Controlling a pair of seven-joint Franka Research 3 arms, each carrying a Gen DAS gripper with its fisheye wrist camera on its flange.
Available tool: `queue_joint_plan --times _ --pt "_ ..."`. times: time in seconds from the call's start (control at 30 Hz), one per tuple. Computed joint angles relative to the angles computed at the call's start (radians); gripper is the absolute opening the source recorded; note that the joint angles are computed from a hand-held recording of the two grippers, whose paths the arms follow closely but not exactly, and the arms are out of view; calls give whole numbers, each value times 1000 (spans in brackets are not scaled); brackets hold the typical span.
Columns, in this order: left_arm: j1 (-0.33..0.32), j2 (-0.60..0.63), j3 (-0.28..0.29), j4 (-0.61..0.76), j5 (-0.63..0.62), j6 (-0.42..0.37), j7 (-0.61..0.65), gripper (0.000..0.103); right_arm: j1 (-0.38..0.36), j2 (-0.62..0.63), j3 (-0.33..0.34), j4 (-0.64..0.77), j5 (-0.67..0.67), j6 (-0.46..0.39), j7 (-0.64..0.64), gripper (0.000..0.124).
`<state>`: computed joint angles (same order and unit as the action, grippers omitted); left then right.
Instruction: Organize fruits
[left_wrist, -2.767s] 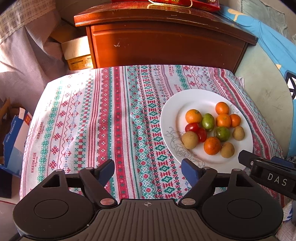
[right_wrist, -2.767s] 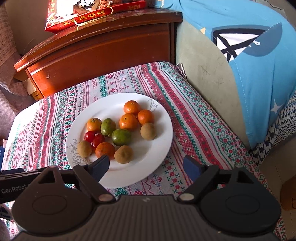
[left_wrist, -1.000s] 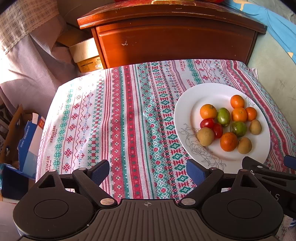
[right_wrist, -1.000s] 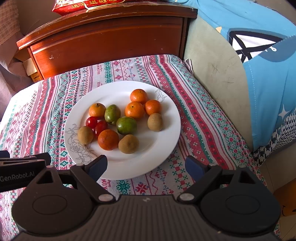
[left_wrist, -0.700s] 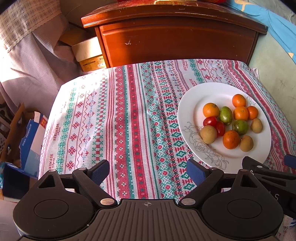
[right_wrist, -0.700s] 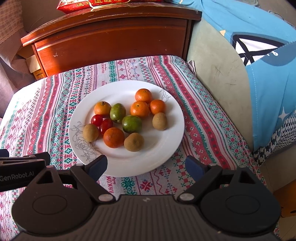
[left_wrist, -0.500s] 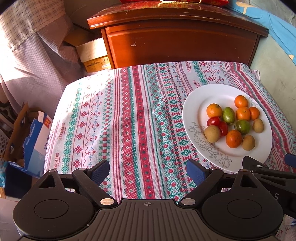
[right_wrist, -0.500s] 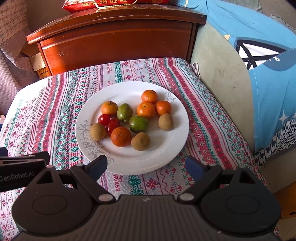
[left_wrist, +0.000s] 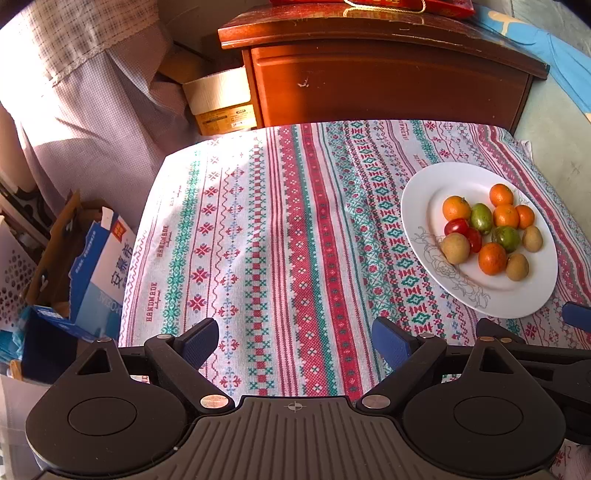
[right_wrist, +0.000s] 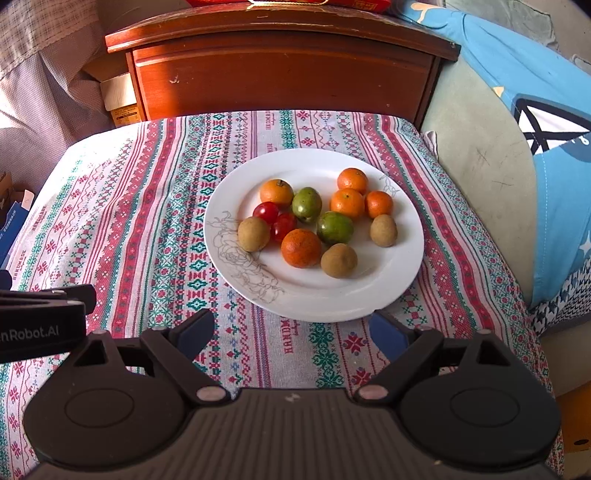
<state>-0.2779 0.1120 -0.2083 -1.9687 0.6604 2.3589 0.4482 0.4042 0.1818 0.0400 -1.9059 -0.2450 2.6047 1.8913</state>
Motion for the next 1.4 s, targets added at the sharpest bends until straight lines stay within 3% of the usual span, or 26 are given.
queue_joint_plan --times 0.5,0.83,1.07,1.4 --pt "55 -142 -5 -202 -53 65 -48 92 -17 -40 70 -158 312 148 -279 93" --pt "76 -168 -9 -252 -85 101 -39 92 39 -28 29 -245 171 370 -252 102" --pt "85 -170 -7 -264 -108 118 -27 92 1 21 79 -250 307 512 -396 102" --pt "90 -151 -3 -260 -132 120 -19 92 69 45 20 -239 362 554 -453 102"
